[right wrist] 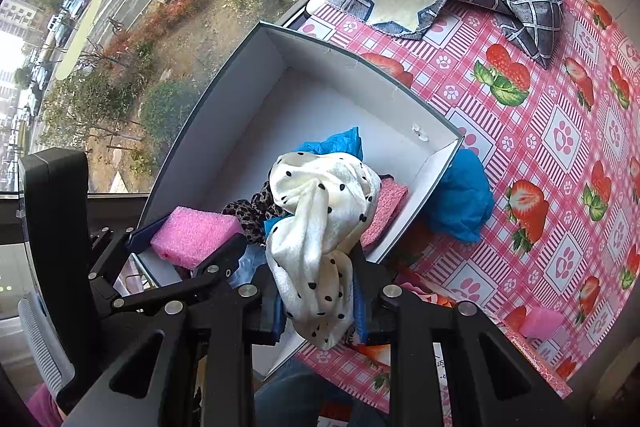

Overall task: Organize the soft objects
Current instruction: 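Lower the pink sponge into the box with the left tool while right tool brings the scrunchie over, then open both tools inside the box, releasing the sponge and scrunchie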

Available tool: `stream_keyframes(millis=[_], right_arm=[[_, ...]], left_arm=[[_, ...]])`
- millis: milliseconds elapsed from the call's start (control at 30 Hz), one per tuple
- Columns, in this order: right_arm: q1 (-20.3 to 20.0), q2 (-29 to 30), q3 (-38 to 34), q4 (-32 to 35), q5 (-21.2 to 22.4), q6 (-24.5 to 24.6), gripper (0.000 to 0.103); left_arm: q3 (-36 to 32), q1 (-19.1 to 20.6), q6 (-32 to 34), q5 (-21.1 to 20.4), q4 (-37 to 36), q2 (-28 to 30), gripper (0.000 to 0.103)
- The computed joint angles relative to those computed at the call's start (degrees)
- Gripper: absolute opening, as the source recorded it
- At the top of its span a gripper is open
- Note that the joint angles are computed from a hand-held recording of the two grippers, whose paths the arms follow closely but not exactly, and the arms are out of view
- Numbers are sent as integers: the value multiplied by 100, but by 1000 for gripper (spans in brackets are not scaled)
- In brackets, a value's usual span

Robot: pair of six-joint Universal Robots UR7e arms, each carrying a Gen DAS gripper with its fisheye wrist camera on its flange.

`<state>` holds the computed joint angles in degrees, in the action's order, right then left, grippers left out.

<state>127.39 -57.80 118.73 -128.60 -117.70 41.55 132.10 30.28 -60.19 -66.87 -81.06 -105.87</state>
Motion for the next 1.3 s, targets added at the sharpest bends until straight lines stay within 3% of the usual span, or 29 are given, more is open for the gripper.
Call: stream_keyframes(millis=[1100,1133,1200,1300], right_arm=[[54,-38,25,-45,-26,-25,26],[58,-48,26,-51,-22,-25,26],[60,-72,38,-73,-16,-32,49],[124,-99,32,-74,-104,-71,55]], left_arm=[[31,-148,-41,-60,34,-132,77],[41,-144,-22,-95,12,-153,79],[58,-126,23,-182,-35,-187,79],[61,-183,-10,-217,85,-187,81]])
